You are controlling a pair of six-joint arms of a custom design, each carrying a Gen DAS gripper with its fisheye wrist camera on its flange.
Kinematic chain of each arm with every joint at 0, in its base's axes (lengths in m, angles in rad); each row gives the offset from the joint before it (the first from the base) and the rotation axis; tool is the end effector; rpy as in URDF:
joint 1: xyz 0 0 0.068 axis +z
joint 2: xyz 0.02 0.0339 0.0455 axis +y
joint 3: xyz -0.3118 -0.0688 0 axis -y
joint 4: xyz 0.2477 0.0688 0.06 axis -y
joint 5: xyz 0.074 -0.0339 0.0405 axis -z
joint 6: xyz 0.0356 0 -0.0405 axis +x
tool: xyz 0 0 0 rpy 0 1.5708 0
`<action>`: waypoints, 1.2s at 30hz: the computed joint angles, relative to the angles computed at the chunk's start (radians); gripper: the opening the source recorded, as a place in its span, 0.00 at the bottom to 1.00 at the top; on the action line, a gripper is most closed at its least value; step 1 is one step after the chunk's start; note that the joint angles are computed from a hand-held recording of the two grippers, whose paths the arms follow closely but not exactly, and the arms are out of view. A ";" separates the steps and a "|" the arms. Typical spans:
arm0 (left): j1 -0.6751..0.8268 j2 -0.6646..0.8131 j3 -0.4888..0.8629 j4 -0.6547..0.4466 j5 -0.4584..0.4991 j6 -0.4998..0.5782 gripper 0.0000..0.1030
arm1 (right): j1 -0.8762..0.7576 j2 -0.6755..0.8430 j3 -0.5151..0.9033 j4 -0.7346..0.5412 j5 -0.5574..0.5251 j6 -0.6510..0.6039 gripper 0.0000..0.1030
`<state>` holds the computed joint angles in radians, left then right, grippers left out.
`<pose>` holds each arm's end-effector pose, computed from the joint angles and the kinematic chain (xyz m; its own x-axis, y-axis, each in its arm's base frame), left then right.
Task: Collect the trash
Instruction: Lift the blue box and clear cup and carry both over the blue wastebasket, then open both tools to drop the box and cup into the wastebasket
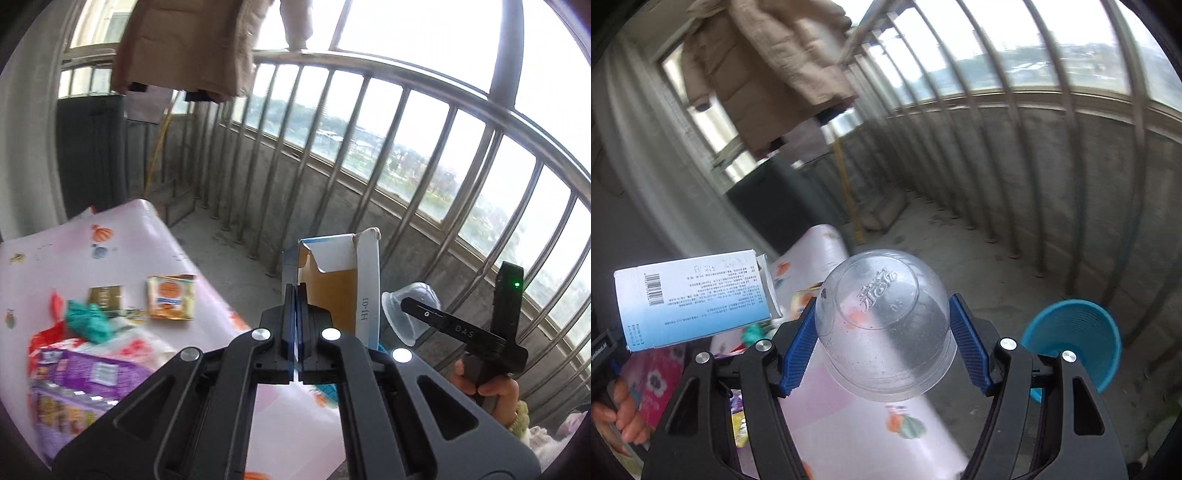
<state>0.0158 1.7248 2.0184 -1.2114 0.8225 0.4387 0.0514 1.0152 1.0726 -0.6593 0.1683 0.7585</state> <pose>0.3476 -0.0206 0.4727 -0.5344 0.2806 -0.7973 0.7306 0.6276 -0.2689 0.1894 0.0038 0.3907 -0.3505 0.6610 -0.6635 0.4523 0.7398 0.4981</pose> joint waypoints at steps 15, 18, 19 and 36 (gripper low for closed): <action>-0.583 0.274 -0.073 0.108 -0.273 -0.228 0.00 | -0.751 0.007 -0.296 0.080 -0.396 -0.040 0.67; -0.658 0.393 0.010 0.120 -0.286 -0.272 0.00 | -0.841 0.074 -0.337 0.175 -0.431 -0.029 0.67; -0.673 0.415 0.017 0.135 -0.286 -0.284 0.03 | -0.876 0.111 -0.356 0.221 -0.444 -0.025 0.68; -0.680 0.279 -0.218 0.400 -0.357 -0.305 0.69 | -0.797 0.169 -0.354 0.243 -0.311 -0.083 0.79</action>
